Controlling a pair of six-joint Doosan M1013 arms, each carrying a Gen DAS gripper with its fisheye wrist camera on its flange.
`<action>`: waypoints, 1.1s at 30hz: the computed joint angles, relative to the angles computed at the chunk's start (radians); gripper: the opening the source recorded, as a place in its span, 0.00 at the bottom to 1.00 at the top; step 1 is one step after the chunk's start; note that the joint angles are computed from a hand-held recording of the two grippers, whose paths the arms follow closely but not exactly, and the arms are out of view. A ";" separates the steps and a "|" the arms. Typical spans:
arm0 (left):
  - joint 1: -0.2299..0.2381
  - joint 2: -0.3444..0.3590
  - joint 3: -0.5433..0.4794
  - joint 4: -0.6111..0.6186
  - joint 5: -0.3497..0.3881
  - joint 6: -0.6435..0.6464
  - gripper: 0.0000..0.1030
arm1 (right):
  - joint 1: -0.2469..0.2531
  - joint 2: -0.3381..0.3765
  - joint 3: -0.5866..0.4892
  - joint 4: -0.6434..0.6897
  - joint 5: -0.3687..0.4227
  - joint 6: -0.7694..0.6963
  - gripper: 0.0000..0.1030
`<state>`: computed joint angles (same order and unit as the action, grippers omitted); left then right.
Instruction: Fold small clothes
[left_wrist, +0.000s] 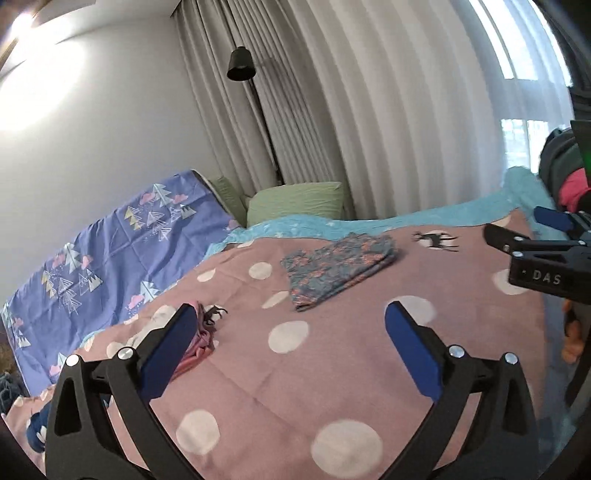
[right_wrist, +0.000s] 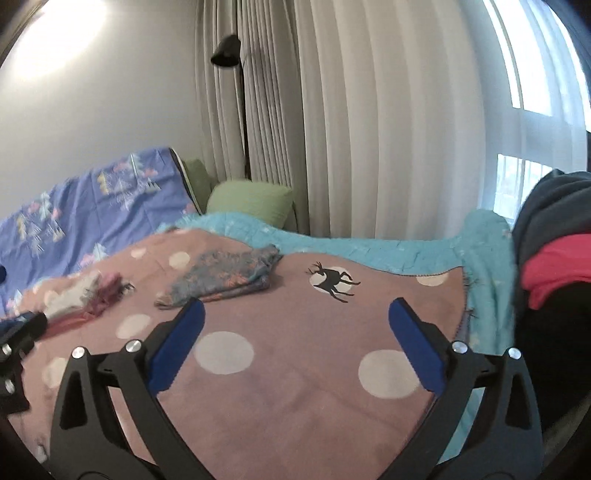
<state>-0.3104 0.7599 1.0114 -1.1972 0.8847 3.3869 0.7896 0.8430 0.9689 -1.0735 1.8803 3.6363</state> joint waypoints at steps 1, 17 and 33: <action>0.006 -0.012 0.015 -0.003 0.005 -0.003 0.99 | 0.007 0.005 -0.015 -0.008 0.006 -0.011 0.98; 0.069 -0.084 0.102 0.063 -0.004 -0.201 0.99 | 0.076 0.125 -0.270 -0.061 0.068 -0.212 0.98; 0.078 -0.094 0.130 0.129 0.006 -0.222 0.99 | 0.075 0.127 -0.278 0.016 0.050 -0.184 0.98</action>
